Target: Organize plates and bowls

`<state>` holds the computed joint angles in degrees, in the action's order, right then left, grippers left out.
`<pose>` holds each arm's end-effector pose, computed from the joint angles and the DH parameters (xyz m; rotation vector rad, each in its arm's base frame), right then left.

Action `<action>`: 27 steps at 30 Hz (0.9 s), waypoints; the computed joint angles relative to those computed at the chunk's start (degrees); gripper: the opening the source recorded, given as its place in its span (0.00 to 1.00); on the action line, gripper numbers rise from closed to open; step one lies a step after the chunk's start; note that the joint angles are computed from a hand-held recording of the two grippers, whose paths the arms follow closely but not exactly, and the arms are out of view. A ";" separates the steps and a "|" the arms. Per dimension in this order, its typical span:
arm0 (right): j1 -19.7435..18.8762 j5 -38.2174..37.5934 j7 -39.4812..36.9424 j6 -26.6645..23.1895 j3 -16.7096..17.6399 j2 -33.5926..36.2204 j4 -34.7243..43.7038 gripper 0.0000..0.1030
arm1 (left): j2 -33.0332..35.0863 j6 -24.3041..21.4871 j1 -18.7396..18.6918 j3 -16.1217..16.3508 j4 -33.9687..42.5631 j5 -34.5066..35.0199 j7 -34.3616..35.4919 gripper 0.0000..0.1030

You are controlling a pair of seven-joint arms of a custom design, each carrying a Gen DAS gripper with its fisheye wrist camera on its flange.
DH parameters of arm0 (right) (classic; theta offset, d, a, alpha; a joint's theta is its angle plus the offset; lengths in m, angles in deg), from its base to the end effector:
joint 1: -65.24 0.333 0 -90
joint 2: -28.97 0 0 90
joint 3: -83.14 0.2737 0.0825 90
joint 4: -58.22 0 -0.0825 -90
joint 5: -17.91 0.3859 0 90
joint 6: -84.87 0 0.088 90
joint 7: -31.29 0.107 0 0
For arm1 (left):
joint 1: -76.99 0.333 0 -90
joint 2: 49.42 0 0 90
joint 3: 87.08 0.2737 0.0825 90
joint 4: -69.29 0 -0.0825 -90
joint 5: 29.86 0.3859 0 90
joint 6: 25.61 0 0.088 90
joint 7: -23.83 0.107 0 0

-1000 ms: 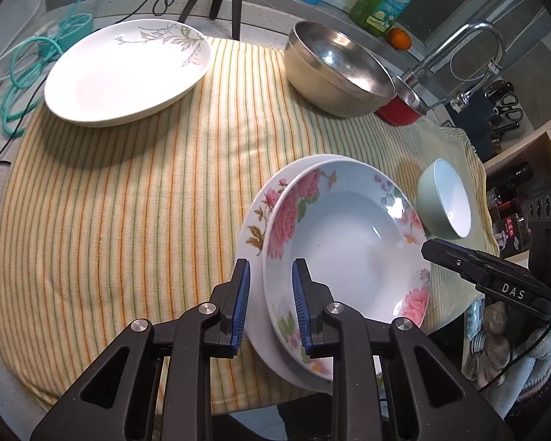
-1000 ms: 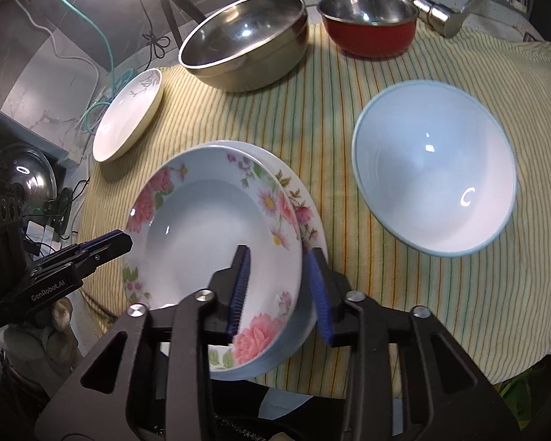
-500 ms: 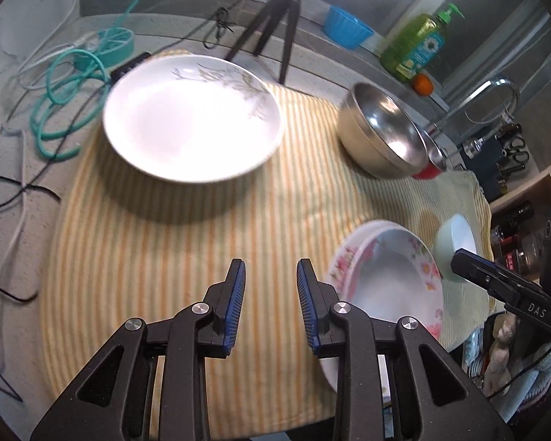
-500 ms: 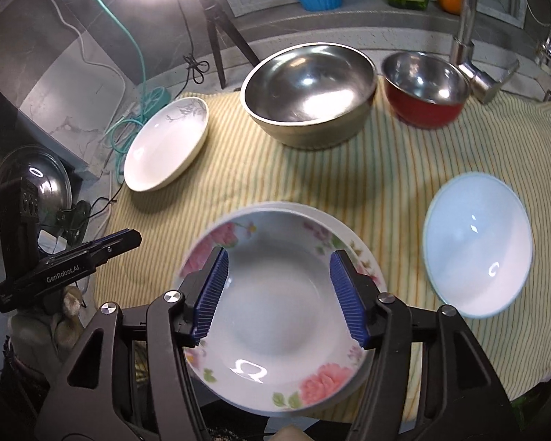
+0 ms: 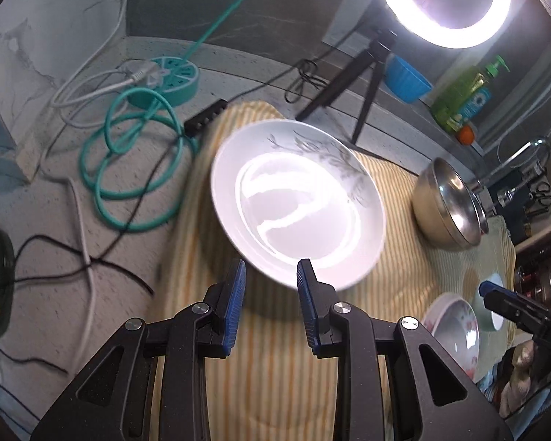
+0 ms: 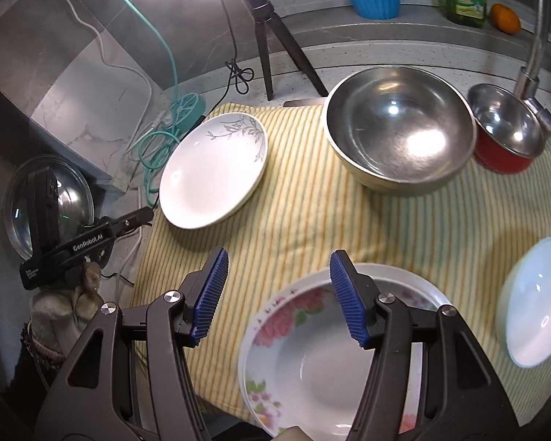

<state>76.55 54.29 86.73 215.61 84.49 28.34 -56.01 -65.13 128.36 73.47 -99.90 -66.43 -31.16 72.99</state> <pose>0.5663 0.1416 0.4566 -2.1631 1.3215 0.0812 0.4929 -0.1470 0.4541 -2.3810 1.5192 -0.7994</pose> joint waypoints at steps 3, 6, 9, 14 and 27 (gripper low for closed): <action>0.57 -0.39 2.02 0.50 0.77 1.94 1.77 0.59 | 1.19 0.44 0.24 1.36 0.82 -0.61 2.84 0.26; 0.74 -0.73 4.06 0.51 1.58 4.75 4.57 0.59 | 2.68 1.07 0.39 2.38 1.70 -2.03 5.42 0.26; 0.55 -0.81 5.97 0.16 2.46 7.49 7.35 0.59 | 4.05 1.31 1.02 2.87 2.53 -2.64 6.65 0.26; 0.27 -2.06 9.14 0.01 4.01 12.36 12.24 0.58 | 6.46 2.36 1.37 4.12 3.84 -5.62 9.60 0.26; -0.42 -6.59 15.16 -0.56 7.23 21.59 21.83 0.39 | 11.86 2.22 1.83 4.73 8.28 -4.62 12.41 0.26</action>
